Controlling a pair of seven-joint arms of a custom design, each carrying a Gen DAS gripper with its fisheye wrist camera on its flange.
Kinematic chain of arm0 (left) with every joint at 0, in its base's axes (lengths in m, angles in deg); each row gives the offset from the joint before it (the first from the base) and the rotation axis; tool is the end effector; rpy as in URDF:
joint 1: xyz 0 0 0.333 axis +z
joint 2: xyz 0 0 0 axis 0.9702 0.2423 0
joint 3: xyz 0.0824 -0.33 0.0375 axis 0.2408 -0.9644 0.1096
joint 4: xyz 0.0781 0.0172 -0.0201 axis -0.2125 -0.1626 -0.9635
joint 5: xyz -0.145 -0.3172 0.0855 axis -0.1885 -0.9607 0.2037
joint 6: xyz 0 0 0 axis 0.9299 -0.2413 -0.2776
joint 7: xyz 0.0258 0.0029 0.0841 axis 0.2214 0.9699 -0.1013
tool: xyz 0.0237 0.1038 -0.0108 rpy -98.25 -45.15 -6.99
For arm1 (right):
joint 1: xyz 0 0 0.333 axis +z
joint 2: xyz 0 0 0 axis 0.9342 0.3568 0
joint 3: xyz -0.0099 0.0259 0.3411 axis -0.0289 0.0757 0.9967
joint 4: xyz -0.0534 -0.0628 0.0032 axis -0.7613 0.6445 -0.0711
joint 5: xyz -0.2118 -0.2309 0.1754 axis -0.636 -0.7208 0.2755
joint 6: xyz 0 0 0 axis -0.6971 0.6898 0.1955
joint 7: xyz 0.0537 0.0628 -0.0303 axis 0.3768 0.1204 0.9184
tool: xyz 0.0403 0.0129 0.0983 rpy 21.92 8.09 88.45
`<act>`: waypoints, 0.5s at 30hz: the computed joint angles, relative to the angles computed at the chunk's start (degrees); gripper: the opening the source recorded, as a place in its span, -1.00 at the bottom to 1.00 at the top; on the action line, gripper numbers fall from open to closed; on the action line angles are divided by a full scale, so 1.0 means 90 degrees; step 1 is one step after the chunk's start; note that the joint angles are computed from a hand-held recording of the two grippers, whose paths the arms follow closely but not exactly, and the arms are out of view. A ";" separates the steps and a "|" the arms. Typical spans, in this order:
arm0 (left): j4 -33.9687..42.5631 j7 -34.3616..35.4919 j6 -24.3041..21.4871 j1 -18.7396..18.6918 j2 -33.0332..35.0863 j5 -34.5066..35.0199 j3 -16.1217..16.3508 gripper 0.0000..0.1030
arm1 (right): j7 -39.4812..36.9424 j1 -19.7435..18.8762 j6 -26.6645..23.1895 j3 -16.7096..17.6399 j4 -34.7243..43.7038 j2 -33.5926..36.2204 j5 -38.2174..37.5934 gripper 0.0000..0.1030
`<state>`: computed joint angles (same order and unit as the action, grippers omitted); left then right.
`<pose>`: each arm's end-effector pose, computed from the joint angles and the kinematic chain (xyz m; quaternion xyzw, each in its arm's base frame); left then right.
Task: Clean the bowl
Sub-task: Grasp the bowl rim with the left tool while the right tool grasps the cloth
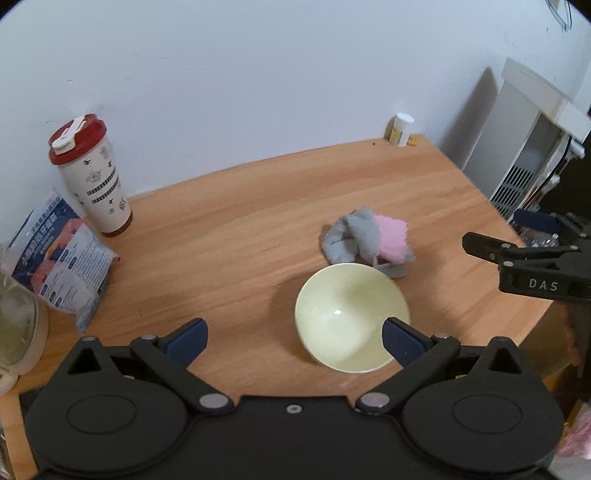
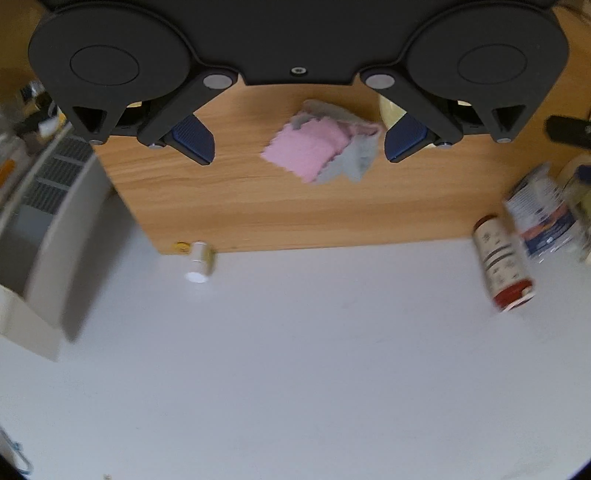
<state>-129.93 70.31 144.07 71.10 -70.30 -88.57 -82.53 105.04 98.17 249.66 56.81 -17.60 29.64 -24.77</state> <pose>0.6269 -0.1198 0.5133 -0.5765 0.7670 -0.2315 0.1606 0.6137 0.3322 0.4869 -0.6740 0.6049 -0.2628 0.3329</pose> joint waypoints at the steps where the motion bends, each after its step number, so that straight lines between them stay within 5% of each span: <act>1: 0.0002 -0.0020 0.0063 -0.0006 0.0061 -0.0018 -0.0004 0.99 | -0.0086 -0.0021 -0.0016 0.0026 0.0007 0.0038 0.0008 0.78; 7: 0.0150 0.0131 0.0125 0.0126 0.0455 -0.0708 -0.0171 0.99 | -0.2319 -0.0959 0.0136 0.1135 0.0302 0.0530 0.1291 0.57; 9: 0.0237 -0.0046 0.0061 0.0062 0.0593 -0.0737 -0.0116 0.98 | -0.3683 -0.1506 -0.0125 0.1867 0.0782 0.0991 0.2022 0.44; 15: 0.0346 -0.1173 0.0004 -0.0225 0.0841 -0.0316 0.0178 0.77 | -0.5650 -0.1907 -0.0740 0.2588 0.1957 0.1906 0.2897 0.40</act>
